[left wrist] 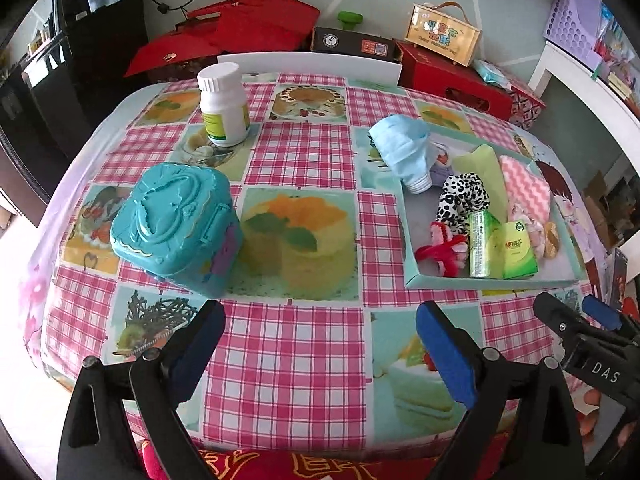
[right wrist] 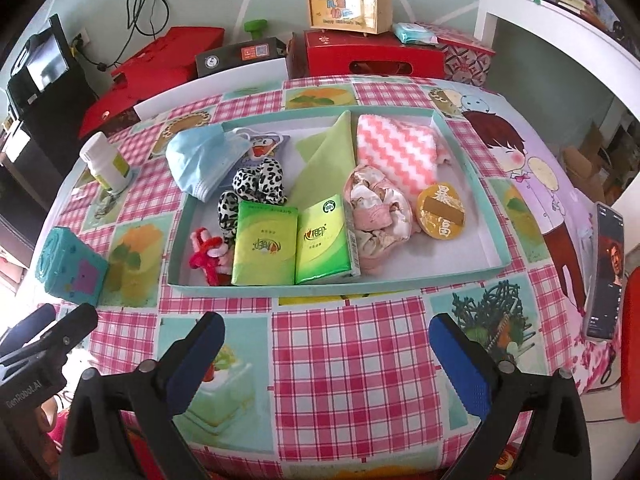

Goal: Organize soft objects

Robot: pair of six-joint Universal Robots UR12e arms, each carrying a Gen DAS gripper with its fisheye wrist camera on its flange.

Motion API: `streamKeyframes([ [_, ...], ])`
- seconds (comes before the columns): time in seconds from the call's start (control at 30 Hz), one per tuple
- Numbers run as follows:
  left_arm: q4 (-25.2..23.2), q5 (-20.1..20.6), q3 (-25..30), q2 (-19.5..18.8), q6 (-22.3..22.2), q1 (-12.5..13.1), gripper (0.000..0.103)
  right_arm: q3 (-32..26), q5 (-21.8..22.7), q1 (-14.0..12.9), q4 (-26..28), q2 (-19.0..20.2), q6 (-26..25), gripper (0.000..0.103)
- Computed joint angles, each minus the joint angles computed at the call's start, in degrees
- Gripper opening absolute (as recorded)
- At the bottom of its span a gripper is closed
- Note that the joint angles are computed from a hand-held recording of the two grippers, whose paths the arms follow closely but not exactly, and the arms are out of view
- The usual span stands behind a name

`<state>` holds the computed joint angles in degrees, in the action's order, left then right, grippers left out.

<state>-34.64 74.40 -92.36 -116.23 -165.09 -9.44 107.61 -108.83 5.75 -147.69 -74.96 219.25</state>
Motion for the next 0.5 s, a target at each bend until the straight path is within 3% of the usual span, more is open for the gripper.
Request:
streamKeyframes([
  [0.5,0.9,4.8,-0.1,-0.4,-0.9,-0.8,0.096,-0.3,0.2,0.0,0.4,0.3,-0.4,0.103],
])
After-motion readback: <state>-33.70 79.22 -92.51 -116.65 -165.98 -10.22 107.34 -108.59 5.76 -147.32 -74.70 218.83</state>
